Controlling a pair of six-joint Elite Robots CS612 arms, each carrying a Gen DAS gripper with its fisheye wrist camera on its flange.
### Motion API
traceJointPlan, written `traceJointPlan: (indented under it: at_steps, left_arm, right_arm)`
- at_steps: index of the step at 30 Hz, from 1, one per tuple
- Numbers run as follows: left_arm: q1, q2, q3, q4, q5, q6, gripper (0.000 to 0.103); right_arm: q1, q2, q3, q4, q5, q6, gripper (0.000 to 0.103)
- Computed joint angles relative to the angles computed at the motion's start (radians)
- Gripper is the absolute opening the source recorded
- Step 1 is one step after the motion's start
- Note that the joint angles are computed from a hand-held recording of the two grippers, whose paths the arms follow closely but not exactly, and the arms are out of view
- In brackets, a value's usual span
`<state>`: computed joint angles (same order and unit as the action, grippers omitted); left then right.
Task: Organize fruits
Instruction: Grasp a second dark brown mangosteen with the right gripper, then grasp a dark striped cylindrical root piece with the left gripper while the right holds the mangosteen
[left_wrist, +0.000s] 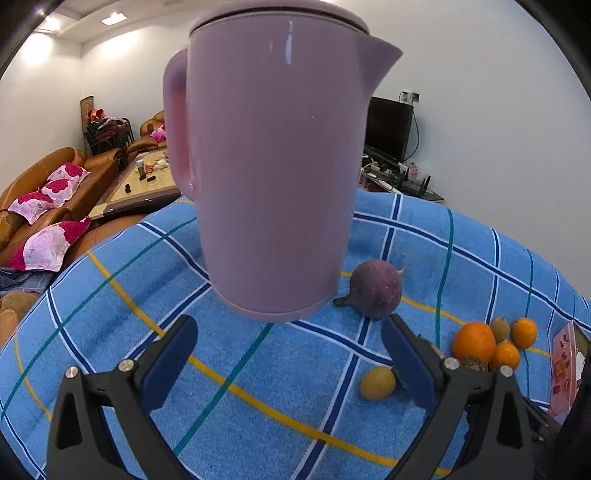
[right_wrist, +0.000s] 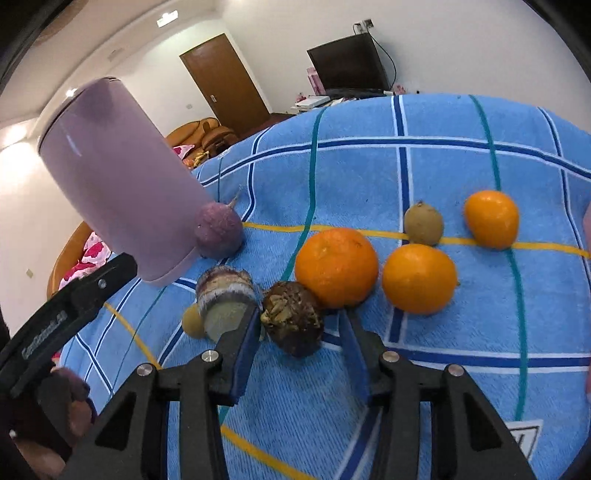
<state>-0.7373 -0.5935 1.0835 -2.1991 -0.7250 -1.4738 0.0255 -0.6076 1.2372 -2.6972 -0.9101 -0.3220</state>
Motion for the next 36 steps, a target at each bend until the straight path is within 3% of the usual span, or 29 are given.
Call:
traceJointPlan:
  at_steps: [5, 6, 8, 11, 16, 19, 24, 27, 30, 33, 36]
  left_arm:
    - [0.001, 0.003, -0.001, -0.009, -0.001, -0.003, 0.101]
    - [0.001, 0.006, -0.004, -0.016, -0.003, 0.005, 0.101]
    - [0.002, 0.010, -0.006, -0.042, -0.009, 0.027, 0.101]
    - [0.002, 0.023, -0.007, -0.142, -0.027, 0.106, 0.101]
    - [-0.003, 0.063, -0.057, -0.245, -0.031, 0.288, 0.101]
    - [0.001, 0.087, -0.087, -0.298, -0.076, 0.398, 0.101]
    - [0.014, 0.114, -0.135, -0.270, -0.139, 0.432, 0.100]
    - [0.026, 0.128, -0.166, -0.226, -0.202, 0.427, 0.084]
    - [0.036, 0.136, -0.174, -0.255, -0.267, 0.451, 0.073]
    - [0.039, 0.145, -0.192, -0.248, -0.284, 0.461, 0.048]
    - [0.039, 0.142, -0.181, -0.275, -0.281, 0.447, 0.048]
  right_arm:
    - [0.016, 0.003, -0.007, -0.026, -0.054, -0.005, 0.046]
    - [0.017, 0.003, -0.009, -0.020, -0.058, -0.008, 0.039]
    - [0.013, 0.005, -0.013, -0.009, -0.040, -0.011, 0.039]
    - [0.003, -0.002, 0.001, -0.015, -0.031, -0.015, 0.039]
    - [-0.026, -0.035, 0.084, -0.161, -0.021, -0.019, 0.039]
    - [-0.049, -0.055, 0.126, -0.202, -0.008, -0.042, 0.039]
    - [-0.083, -0.071, 0.158, -0.179, 0.014, -0.046, 0.039]
    - [-0.089, -0.071, 0.158, -0.180, 0.019, -0.029, 0.039]
    - [-0.090, -0.073, 0.163, -0.193, 0.025, -0.030, 0.039]
    - [-0.089, -0.073, 0.165, -0.189, 0.028, -0.033, 0.039]
    - [-0.088, -0.071, 0.166, -0.200, 0.024, -0.028, 0.039]
